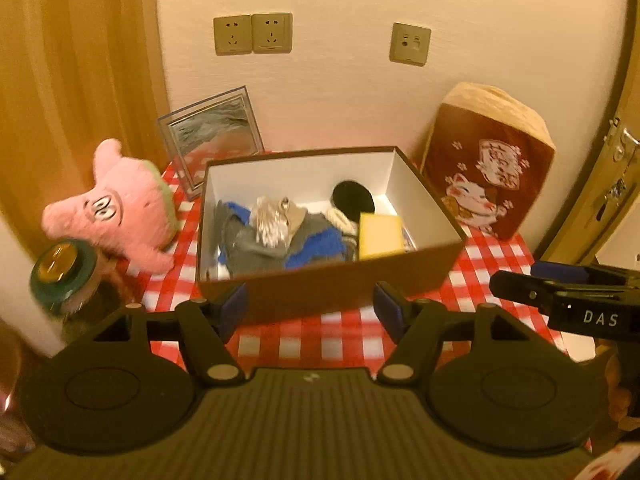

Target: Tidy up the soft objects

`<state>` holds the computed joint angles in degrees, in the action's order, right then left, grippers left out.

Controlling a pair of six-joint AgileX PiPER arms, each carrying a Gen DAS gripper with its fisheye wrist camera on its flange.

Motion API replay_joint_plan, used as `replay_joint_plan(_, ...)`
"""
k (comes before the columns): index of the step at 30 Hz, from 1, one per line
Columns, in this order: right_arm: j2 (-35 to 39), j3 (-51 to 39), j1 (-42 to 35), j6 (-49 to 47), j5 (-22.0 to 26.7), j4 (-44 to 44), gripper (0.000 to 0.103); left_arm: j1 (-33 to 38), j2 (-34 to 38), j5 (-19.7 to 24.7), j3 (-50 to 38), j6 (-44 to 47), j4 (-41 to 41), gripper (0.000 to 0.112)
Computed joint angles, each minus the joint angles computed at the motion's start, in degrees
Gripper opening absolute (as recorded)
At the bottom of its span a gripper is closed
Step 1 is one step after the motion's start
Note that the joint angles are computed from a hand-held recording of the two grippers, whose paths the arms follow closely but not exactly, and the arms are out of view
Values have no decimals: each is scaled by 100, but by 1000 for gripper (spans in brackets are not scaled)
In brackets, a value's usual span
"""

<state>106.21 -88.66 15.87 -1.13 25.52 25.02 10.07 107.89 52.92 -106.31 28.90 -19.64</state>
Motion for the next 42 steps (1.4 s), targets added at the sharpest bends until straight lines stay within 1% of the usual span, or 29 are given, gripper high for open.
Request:
replay_joint_plan(3,-608,818,57,-366,-157,66,75,-9,-850,-342,1159,48,-31,69)
replay_joint_plan(4,-817,1085,83,-439,-199,47,75,-13,-1111,-420,1488,40,-14,72)
replay_joint_plan(5,-990,1303,115,-426,-234,-30,75,-30,-1335,-490,1761,5,24,75)
replay_joint_plan(7,-1337,1746,179,-430,-310,-129,75,-11,-1758,-595,2263,29,16,77)
replay_joint_plan(9,-1634,2111,231,-392,-352,-177,76,51,-2091,-585,2625,43,-27,77)
replay_joint_plan(11,-1917,2411,300,-68,-320,-419,76,108,-2319,-545,2874,48,-76,78)
replay_joint_plan(14,-2281,2808,319,76,-350,-348,76,146,-2651,-540,3230,35,-29,78)
replay_joint_plan(16,-2487,3006,371,375,-299,-458,76,119,-2903,-677,3519,4,143,78)
replay_joint_plan(18,-2638,3131,523,973,-211,-876,76,132,-3083,-682,3725,72,216,78)
replay_joint_plan(20,-2778,3256,672,1387,-153,-1151,76,223,-3219,-529,3864,192,159,78)
replay_joint_plan(24,-3024,3434,1147,2643,-22,-2127,76,402,-3444,-288,4081,449,84,78)
replay_joint_plan(28,-3116,3389,1563,3698,406,-2873,76,638,-3486,25,4115,768,-72,78)
replay_joint_plan(31,-3206,3379,1811,4229,583,-3213,76,829,-3476,214,4120,1082,-231,78)
replay_joint_plan(33,-3231,3295,2065,4787,867,-3635,76,958,-3498,328,4145,1319,-346,78)
replay_joint_plan(39,-3356,3181,2757,5918,1436,-4448,76,1336,-3524,741,4176,2011,-701,78)
replay_joint_plan(42,-3323,3066,3027,6255,1707,-4621,76,1558,-3501,925,4162,2291,-843,78)
